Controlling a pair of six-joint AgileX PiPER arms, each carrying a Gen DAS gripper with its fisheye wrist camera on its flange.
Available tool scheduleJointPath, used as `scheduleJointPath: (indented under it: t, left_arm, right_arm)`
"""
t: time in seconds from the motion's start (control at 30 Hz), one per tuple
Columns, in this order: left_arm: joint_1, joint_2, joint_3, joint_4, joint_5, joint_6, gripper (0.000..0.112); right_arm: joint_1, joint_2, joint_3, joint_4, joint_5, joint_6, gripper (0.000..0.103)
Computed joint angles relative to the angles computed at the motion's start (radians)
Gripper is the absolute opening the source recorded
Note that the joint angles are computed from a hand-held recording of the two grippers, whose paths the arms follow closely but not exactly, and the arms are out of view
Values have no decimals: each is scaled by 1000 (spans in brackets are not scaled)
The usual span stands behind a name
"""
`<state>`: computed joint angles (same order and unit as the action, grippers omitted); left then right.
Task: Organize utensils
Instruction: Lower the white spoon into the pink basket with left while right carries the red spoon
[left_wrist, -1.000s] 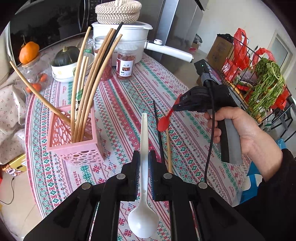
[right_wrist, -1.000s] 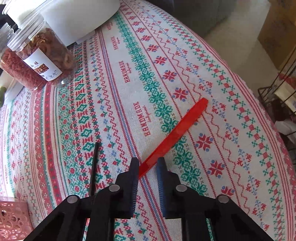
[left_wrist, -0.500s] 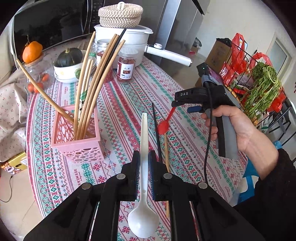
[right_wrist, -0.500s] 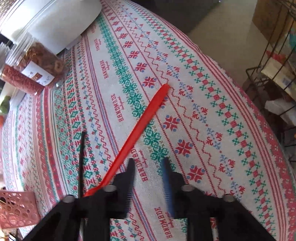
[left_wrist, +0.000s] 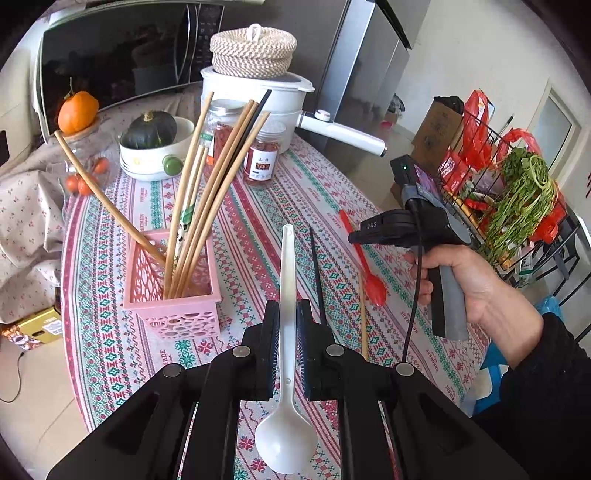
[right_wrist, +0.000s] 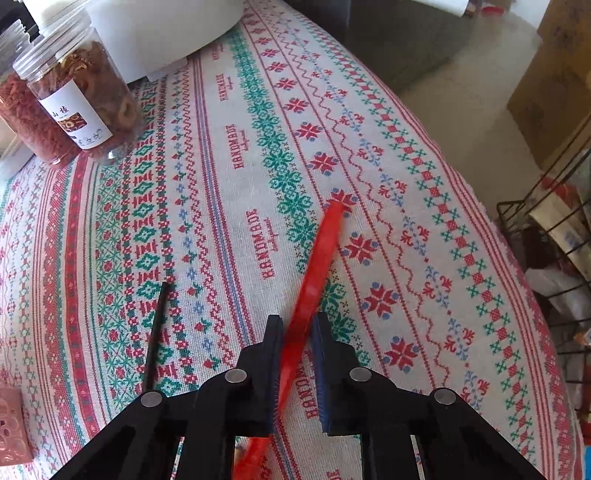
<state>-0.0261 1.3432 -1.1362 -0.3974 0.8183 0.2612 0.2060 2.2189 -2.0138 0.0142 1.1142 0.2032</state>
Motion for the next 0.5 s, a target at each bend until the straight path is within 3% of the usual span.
scheduleJointPath:
  t: [0.1,0.23,0.5]
  left_arm:
    - [25,-35,2,-34,-23,17,10]
    - [73,-82,3,-92,-92,40,10]
    - [87,-98,68,24,-418,-102,10]
  right_arm:
    - [-75,-34,63,189,-26,-93,9]
    - [-101,-119,142,277,-88,-164,9]
    - [-88,-352,324,429,-228,-310,9]
